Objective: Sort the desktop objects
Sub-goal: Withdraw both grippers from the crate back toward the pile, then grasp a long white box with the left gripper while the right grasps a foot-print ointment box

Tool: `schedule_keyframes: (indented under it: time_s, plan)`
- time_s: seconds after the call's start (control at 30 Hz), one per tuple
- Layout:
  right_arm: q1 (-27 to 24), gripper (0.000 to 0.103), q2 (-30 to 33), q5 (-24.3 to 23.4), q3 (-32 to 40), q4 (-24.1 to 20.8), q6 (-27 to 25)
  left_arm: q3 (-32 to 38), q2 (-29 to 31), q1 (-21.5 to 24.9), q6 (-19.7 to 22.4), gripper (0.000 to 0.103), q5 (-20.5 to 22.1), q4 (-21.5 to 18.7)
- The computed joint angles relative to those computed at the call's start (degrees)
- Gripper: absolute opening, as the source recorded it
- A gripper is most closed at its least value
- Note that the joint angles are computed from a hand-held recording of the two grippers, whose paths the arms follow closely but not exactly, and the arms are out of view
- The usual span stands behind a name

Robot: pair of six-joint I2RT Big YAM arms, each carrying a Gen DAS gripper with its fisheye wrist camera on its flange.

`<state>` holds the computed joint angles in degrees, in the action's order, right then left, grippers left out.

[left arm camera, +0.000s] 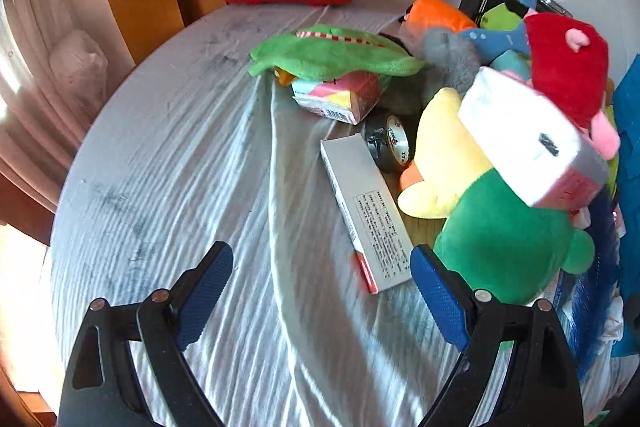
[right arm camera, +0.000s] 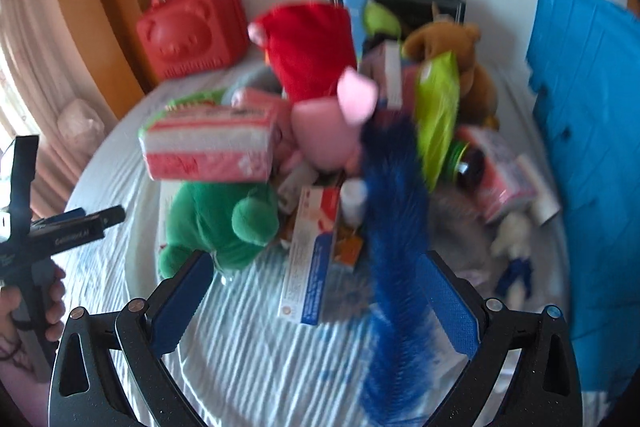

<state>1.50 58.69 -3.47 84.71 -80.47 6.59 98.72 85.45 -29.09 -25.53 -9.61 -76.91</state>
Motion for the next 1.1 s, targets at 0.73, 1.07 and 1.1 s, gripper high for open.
schedule_keyframes:
  time_s: [0.73,1.07,1.1]
  plan:
    - [0.37,0.061,8.14,0.40,-4.43,-0.34,3.31,5.10,10.91,-0.13,2.17,0.084,2.05,-2.95]
    - [-0.25,0.045,6.65,-1.28,-6.41,0.38,3.69,-2.71,4.43,-2.00,4.85,0.063,2.61,0.78]
    - [-0.15,0.046,6.58,-1.07,-6.45,0.44,3.60,-2.63,4.41,-2.23,4.52,0.063,2.47,0.36]
